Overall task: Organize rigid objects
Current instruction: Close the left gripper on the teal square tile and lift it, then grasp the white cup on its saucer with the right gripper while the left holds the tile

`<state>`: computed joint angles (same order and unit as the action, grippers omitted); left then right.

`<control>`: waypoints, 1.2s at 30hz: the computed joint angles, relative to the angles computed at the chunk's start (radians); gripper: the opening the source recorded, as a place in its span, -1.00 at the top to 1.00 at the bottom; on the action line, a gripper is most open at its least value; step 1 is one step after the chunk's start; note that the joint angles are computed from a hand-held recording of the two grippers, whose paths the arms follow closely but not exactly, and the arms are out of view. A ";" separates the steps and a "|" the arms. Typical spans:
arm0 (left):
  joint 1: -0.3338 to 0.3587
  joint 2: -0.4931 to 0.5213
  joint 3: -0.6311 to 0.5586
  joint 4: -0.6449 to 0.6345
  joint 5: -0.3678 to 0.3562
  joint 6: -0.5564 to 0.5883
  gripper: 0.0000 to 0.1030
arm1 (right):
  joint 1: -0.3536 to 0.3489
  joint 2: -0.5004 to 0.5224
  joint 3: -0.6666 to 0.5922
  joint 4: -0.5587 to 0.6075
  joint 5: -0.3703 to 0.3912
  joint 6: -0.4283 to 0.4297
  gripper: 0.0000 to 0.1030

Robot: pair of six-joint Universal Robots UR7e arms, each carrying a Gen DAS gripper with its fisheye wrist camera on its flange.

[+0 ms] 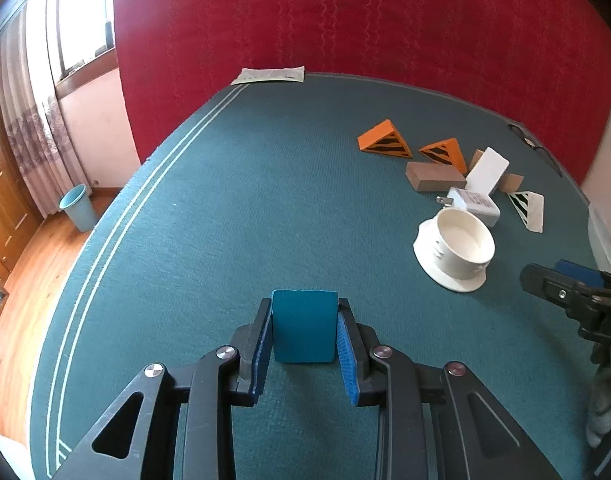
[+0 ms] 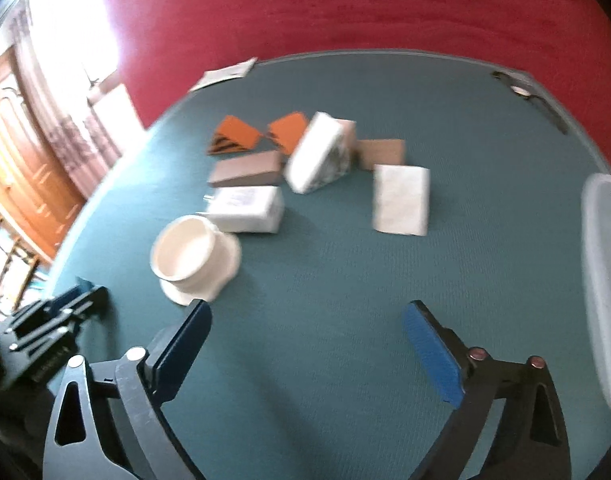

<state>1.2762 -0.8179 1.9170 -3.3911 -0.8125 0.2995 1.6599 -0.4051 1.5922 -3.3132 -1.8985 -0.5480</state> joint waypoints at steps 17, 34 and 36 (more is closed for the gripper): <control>0.013 -0.005 -0.011 -0.001 0.018 -0.014 0.39 | 0.057 0.086 -0.097 0.076 0.063 -0.086 -0.32; 0.011 -0.001 -0.012 -0.004 0.032 -0.013 0.39 | 0.065 0.078 -0.042 0.014 0.047 -0.173 -0.04; 0.009 0.002 -0.012 -0.006 0.037 -0.013 0.39 | 0.060 0.062 -0.019 0.008 0.052 -0.175 -0.04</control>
